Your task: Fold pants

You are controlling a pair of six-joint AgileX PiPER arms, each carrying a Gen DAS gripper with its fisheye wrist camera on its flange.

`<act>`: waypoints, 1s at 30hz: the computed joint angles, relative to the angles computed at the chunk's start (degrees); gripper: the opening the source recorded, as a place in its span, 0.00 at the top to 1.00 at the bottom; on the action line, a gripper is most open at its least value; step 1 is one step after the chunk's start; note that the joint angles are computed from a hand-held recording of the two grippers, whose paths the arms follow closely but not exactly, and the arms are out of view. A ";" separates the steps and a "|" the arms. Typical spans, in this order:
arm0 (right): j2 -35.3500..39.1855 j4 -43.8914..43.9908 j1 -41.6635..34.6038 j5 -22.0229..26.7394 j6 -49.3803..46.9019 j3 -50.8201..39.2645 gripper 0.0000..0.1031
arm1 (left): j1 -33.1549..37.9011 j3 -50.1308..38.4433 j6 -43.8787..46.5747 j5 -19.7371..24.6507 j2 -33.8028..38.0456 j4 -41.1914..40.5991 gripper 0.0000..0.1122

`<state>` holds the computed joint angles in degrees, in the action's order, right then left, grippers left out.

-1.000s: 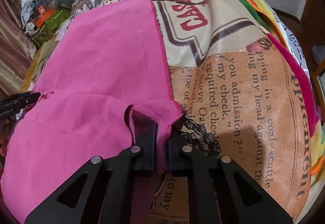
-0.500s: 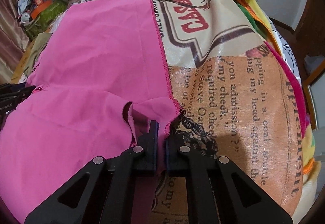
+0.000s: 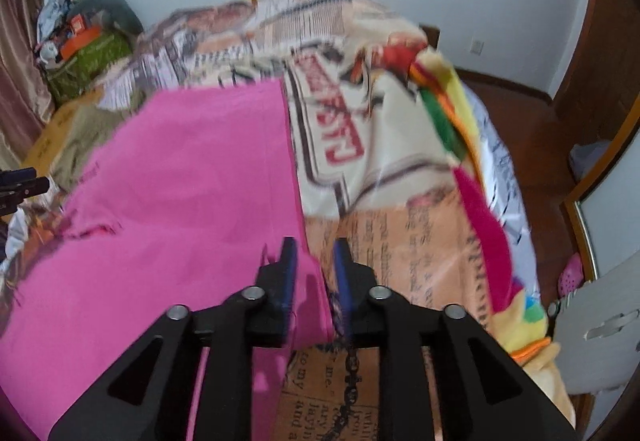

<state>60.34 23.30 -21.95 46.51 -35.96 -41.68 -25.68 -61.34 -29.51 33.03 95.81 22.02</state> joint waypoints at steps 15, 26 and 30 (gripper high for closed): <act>5.32 4.28 8.45 -5.60 2.50 -8.95 0.49 | 5.72 -11.75 3.12 -0.24 5.53 -1.78 0.25; 21.07 5.98 11.97 -10.59 1.89 -13.58 0.49 | 9.57 -19.42 12.07 -1.15 18.76 -12.18 0.25; 26.23 7.65 12.21 -11.03 -0.48 -16.28 0.49 | 11.09 -21.45 18.35 -1.01 22.17 -19.40 0.33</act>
